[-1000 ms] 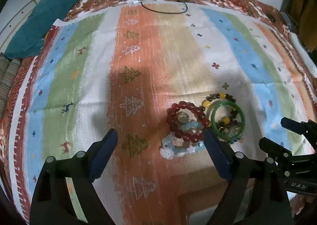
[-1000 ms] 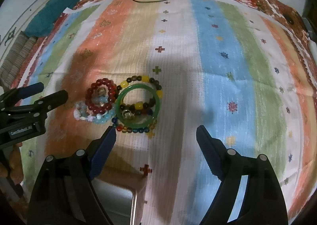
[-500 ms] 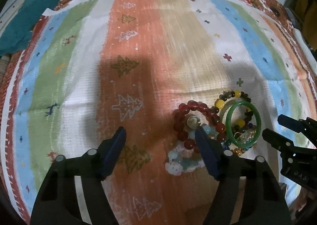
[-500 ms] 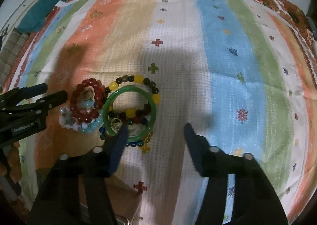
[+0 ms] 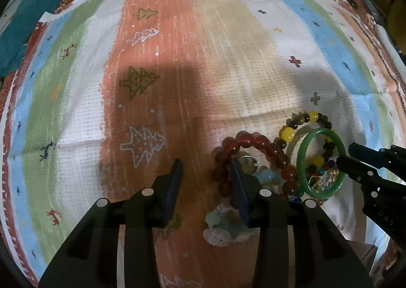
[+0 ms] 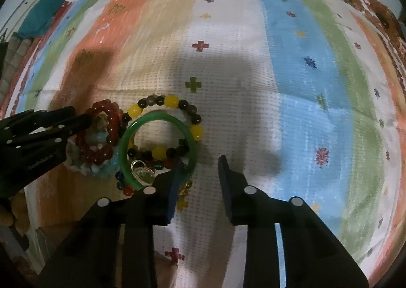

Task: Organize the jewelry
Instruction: 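Close left tool on the red bead bracelet while right tool grips the green jade bangle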

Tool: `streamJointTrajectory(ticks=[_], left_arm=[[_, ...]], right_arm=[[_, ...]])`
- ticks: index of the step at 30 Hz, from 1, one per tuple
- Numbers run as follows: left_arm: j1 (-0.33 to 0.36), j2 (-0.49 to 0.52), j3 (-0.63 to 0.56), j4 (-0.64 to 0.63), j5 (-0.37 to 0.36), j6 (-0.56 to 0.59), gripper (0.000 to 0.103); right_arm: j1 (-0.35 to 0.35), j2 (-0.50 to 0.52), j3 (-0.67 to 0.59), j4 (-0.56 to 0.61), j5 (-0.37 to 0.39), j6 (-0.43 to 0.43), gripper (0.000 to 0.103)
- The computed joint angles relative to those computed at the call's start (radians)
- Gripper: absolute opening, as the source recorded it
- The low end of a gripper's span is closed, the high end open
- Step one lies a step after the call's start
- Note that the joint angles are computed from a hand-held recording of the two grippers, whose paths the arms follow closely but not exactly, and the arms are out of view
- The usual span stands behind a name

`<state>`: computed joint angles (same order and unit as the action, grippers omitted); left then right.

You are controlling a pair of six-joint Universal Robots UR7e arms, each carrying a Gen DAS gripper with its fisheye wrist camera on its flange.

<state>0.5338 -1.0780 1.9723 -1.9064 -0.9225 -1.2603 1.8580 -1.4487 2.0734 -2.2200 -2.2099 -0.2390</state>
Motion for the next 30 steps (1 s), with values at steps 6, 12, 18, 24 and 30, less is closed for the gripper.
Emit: streamJointTrajectory(ticks=[6,12,18,24,30], left_arm=[[0.005,0.02,-0.003,-0.01,0.006,0.012,0.032],[0.023,0.024,-0.004,-0.05,0.006,0.027,0.014],[-0.002,0.014,-0.012,-0.022,0.022,-0.003,0.013],[-0.056,-0.008,-0.017,0.029,0.037,-0.052,0.013],[-0.088,-0.014,-0.036,0.045,0.044,-0.066,0.013]], right_arm=[[0.009,0.012,0.008,-0.032,-0.009,-0.021,0.01],[0.009,0.015,0.009,-0.046,-0.011,-0.037,0.008],[0.022,-0.002,0.009,-0.05,-0.007,-0.051,0.008],[0.038,-0.029,0.02,-0.061,-0.018,-0.049,0.008],[0.051,-0.063,0.016,-0.055,0.006,-0.044,0.008]])
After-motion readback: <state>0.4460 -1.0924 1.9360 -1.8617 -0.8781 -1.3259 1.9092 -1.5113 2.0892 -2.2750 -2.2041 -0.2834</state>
